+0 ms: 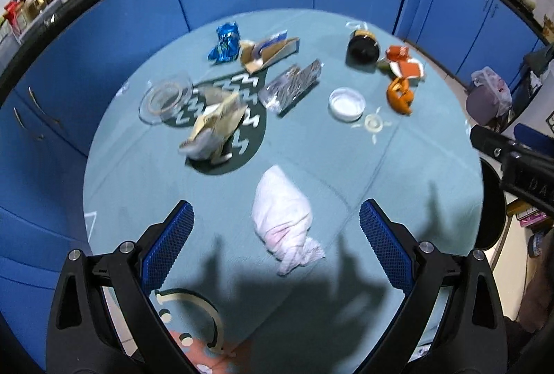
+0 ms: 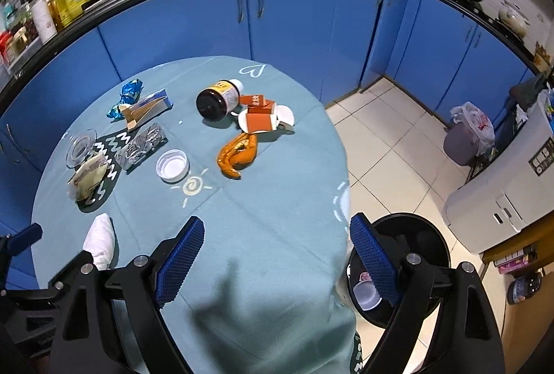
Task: Collect trash
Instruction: 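Grasp the white tissue with the left gripper while the right gripper grasps the orange peel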
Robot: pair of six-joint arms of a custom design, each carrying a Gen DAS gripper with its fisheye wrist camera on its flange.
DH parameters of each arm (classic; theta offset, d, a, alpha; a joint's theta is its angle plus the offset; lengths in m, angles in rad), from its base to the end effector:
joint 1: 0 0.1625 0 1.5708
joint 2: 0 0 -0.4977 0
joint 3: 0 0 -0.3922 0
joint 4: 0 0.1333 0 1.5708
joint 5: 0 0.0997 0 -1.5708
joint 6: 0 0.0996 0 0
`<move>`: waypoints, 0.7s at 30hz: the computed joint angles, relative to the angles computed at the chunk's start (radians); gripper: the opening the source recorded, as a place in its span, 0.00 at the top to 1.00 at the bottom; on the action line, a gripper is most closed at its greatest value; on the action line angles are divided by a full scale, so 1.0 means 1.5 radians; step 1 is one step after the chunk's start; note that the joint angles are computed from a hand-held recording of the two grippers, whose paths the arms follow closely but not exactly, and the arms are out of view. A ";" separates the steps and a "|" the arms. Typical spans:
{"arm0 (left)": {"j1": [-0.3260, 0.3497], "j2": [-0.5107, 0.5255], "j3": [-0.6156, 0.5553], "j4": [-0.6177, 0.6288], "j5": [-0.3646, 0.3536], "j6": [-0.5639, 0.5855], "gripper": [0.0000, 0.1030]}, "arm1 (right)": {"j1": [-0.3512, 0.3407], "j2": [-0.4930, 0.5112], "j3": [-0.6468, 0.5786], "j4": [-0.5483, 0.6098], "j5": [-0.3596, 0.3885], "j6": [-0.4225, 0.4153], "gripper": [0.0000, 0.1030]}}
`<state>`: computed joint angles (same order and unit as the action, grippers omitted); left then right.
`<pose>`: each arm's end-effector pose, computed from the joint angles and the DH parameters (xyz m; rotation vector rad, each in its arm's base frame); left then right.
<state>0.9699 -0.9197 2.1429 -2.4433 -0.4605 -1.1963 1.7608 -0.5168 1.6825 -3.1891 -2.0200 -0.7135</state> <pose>-0.1069 -0.5495 0.1138 -0.3915 2.0547 -0.7796 0.2237 -0.6863 0.0109 0.9984 -2.3667 0.4188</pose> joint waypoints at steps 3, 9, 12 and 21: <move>0.013 0.002 0.001 -0.013 -0.011 0.009 0.08 | 0.002 0.010 -0.012 0.012 -0.002 -0.005 0.18; 0.042 0.008 -0.007 -0.025 -0.033 0.029 0.19 | -0.004 0.030 -0.062 0.096 0.015 0.015 0.18; 0.059 0.012 -0.013 -0.033 -0.052 0.043 0.34 | -0.010 0.044 -0.091 0.132 0.031 0.012 0.18; 0.071 0.024 -0.005 -0.137 -0.057 0.122 0.65 | -0.012 0.094 -0.172 0.190 0.050 -0.021 0.19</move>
